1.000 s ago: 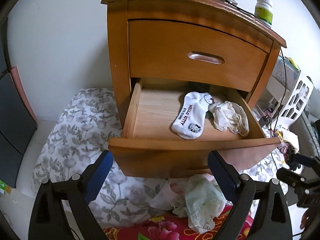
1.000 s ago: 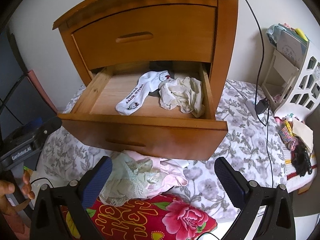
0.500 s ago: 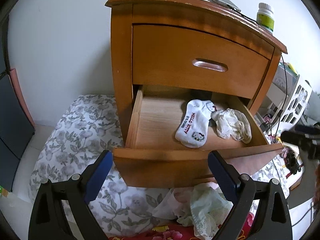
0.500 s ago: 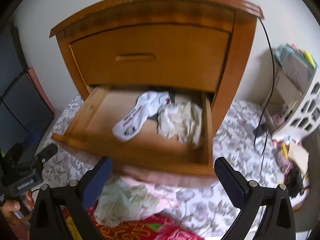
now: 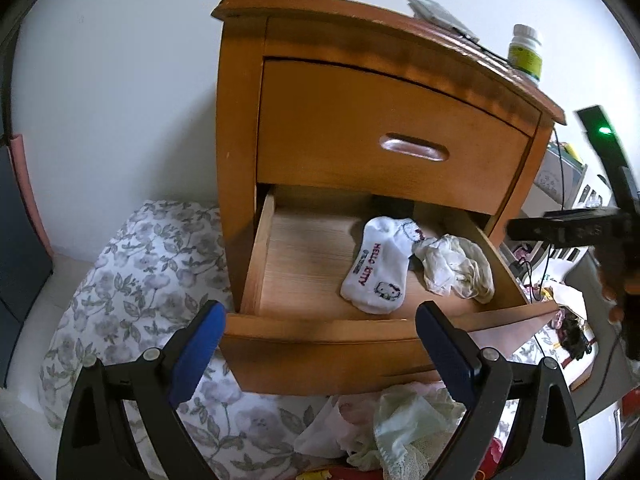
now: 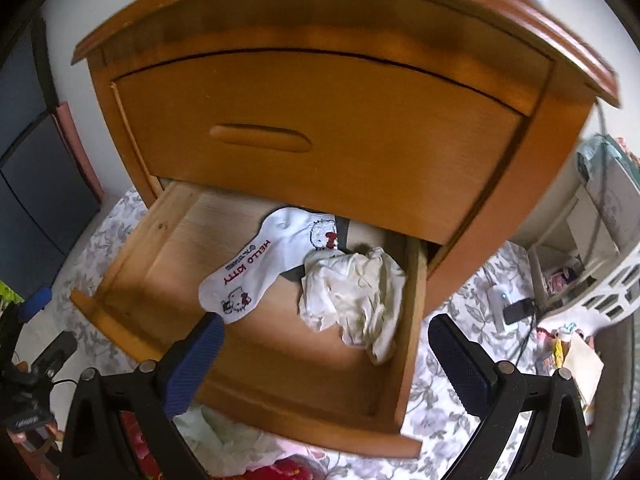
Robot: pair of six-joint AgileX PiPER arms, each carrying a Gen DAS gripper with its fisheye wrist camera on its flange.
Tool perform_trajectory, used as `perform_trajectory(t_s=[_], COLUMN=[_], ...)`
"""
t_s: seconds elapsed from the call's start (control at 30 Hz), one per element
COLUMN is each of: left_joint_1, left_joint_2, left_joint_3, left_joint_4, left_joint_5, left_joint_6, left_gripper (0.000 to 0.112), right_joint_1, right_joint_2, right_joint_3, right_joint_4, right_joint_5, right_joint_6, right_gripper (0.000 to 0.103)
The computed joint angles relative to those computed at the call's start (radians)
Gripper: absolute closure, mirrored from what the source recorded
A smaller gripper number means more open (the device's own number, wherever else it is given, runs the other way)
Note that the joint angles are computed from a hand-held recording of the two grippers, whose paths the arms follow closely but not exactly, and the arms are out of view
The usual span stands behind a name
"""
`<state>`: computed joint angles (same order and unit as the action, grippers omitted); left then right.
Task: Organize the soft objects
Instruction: 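Reach the open right tool into the drawer over the cream crumpled cloth, then close the right tool on the cream crumpled cloth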
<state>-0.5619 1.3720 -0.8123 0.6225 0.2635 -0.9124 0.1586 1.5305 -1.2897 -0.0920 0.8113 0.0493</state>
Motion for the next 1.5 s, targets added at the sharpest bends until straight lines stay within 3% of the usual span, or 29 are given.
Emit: perform_trajectory(t_s=[0.07, 0.2, 0.4, 0.53, 0.6, 0.8, 1.03, 1.17, 1.5], left_joint_1=[0.005, 0.029, 0.034, 0.031, 0.034, 0.027, 0.042, 0.061, 0.082], left_joint_2=[0.0, 0.009, 0.042, 0.053, 0.057, 0.062, 0.076, 0.084, 0.097], left_joint_3=[0.006, -0.001, -0.023, -0.027, -0.028, -0.017, -0.016, -0.016, -0.014], left_joint_4=[0.004, -0.225, -0.309, -0.209, -0.2, 0.012, 0.029, -0.12, -0.317], left_joint_5=[-0.022, -0.048, -0.037, -0.031, -0.032, -0.032, -0.036, -0.062, -0.087], left_joint_6=[0.01, 0.264, 0.379, 0.289, 0.276, 0.067, 0.073, 0.231, 0.455], left_gripper=[0.016, 0.016, 0.016, 0.016, 0.016, 0.016, 0.016, 0.016, 0.016], right_joint_1=[0.004, 0.013, 0.018, 0.013, 0.012, 0.019, 0.021, 0.027, 0.058], right_joint_2=[0.044, 0.136, 0.253, 0.32, 0.35, 0.417, 0.453, 0.489, 0.598], right_joint_3=[-0.033, -0.094, -0.173, -0.228, -0.252, -0.302, -0.321, -0.351, -0.488], right_joint_4=[0.003, -0.01, -0.037, -0.059, -0.061, -0.088, -0.104, -0.109, -0.152], right_joint_5=[0.011, 0.046, 0.098, 0.138, 0.153, 0.18, 0.197, 0.213, 0.285], right_joint_6=[-0.021, -0.017, -0.004, 0.013, 0.008, 0.015, 0.003, -0.006, -0.021], right_gripper=[0.001, 0.007, 0.012, 0.023, 0.023, 0.026, 0.032, 0.036, 0.051])
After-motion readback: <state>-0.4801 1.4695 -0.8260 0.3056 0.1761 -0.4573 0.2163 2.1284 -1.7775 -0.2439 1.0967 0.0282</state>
